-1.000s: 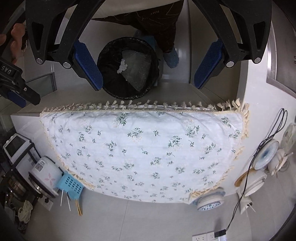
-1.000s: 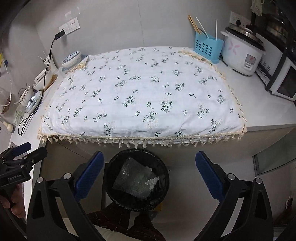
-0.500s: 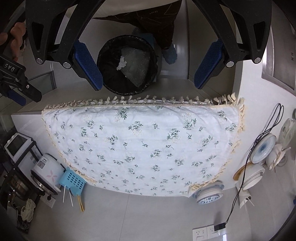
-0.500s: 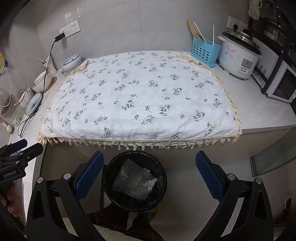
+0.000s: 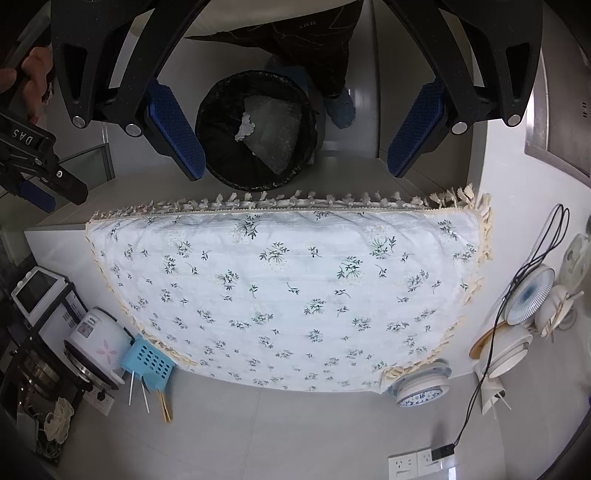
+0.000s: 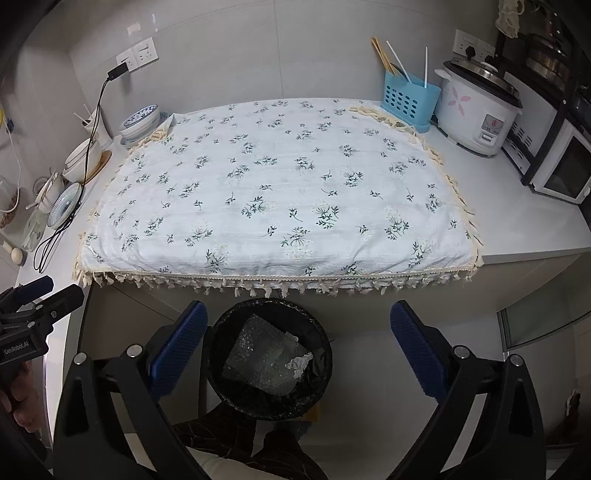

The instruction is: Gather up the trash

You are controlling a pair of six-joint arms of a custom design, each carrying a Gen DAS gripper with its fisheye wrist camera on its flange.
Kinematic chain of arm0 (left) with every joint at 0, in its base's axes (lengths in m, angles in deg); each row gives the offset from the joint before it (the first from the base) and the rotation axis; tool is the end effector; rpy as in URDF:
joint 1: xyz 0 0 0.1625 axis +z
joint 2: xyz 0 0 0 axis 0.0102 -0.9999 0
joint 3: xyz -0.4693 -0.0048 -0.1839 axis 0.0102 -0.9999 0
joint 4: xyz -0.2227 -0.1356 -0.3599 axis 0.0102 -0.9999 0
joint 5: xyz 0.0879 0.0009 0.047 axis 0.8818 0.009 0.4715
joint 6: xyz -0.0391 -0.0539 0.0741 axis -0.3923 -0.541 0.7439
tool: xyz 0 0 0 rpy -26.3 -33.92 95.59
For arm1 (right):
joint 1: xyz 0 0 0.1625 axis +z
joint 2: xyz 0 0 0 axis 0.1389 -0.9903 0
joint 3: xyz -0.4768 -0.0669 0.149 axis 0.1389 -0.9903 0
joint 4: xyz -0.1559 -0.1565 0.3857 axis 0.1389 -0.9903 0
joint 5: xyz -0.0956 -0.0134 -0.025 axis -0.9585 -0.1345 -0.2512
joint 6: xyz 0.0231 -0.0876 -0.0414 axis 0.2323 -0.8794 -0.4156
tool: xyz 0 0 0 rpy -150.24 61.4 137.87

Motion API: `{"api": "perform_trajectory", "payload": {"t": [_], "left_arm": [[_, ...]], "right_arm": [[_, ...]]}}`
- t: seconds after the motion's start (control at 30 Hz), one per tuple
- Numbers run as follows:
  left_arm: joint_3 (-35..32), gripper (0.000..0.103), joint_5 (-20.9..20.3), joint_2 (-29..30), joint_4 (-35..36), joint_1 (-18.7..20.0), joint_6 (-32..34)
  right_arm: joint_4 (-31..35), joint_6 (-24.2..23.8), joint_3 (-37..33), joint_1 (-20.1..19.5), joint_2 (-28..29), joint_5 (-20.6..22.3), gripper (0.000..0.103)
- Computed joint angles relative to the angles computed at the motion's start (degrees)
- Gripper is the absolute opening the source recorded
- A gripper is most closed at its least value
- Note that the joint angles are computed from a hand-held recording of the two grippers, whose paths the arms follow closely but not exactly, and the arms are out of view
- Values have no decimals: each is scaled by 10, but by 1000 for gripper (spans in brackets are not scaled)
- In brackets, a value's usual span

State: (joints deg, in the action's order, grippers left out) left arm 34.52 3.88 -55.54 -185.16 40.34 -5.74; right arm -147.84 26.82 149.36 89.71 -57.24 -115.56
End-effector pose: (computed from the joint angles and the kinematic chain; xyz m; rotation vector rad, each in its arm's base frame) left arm -0.5180 -0.7037 0.1063 0.7160 2.4578 -0.4233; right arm 0.1399 -0.6173 0.4763 -0.1567 -2.1726 0.8348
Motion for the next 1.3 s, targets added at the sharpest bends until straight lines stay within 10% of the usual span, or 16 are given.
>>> {"api": "perform_trajectory", "payload": {"t": [1.3], "left_arm": [[6, 97, 13, 2, -5, -6, 13]], "right_arm": [[3, -3, 6, -4, -8, 3, 95]]}}
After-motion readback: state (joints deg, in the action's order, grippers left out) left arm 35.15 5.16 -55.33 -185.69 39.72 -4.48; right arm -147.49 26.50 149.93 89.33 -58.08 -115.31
